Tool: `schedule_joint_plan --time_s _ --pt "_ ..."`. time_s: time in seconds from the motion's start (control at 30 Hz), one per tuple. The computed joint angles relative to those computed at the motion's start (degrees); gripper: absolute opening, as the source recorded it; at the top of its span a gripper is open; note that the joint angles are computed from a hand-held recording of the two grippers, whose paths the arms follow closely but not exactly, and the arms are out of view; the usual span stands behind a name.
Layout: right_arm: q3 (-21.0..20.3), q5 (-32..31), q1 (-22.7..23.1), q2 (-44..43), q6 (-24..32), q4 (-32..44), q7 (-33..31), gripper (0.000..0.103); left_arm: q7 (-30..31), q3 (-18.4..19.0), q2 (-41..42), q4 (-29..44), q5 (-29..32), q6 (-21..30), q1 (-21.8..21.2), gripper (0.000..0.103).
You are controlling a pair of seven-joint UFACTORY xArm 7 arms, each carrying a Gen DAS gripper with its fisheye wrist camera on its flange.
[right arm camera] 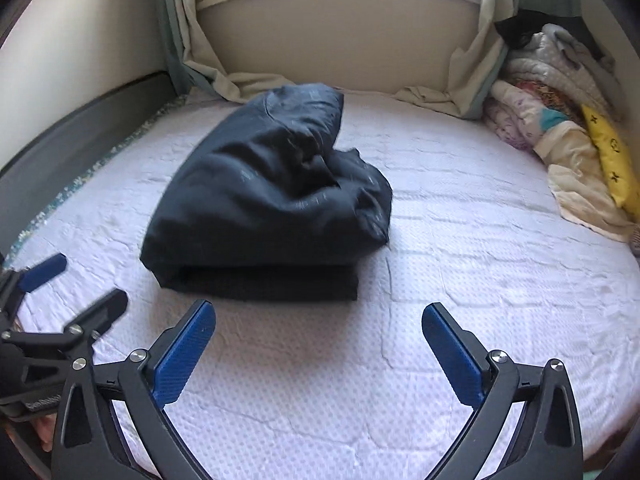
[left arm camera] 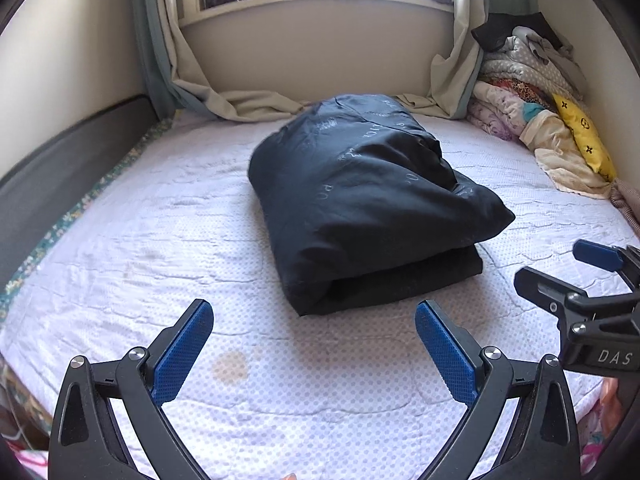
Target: Fold large clothes
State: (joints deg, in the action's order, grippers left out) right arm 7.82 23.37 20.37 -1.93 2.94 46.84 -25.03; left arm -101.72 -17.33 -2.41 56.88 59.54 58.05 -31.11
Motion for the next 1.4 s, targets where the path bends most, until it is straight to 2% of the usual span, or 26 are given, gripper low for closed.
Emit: schedule_joint_plan --time_s 0.07,0.23,0.33,0.67,1.4 --pt "-0.24 1.87 0.2 -0.36 0.17 -0.71 -0.33 0.103 0.53 -0.34 0.68 0.55 -0.45 2.07 -0.5 0.102" --pt "-0.41 -0.64 -0.51 -0.66 -0.66 -2.61 4.52 0.103 -1.57 0.76 0.3 -1.39 -3.18 -3.48 0.21 0.102" --pt "-0.64 -0.99 -0.61 -0.25 -0.51 -2.73 5.37 0.103 -1.96 0.66 1.51 -0.77 -3.46 -3.19 0.19 0.102" --pt "-0.88 4.09 -0.63 0.1 -0.15 -2.18 1.04 0.103 -1.15 1.63 3.51 0.82 -3.08 -2.88 -0.87 0.102" --pt "-0.52 6.65 -0.34 0.36 -1.04 -2.11 -1.69 0.103 -1.59 2.15 3.67 0.98 -2.56 -3.12 -1.23 0.102"
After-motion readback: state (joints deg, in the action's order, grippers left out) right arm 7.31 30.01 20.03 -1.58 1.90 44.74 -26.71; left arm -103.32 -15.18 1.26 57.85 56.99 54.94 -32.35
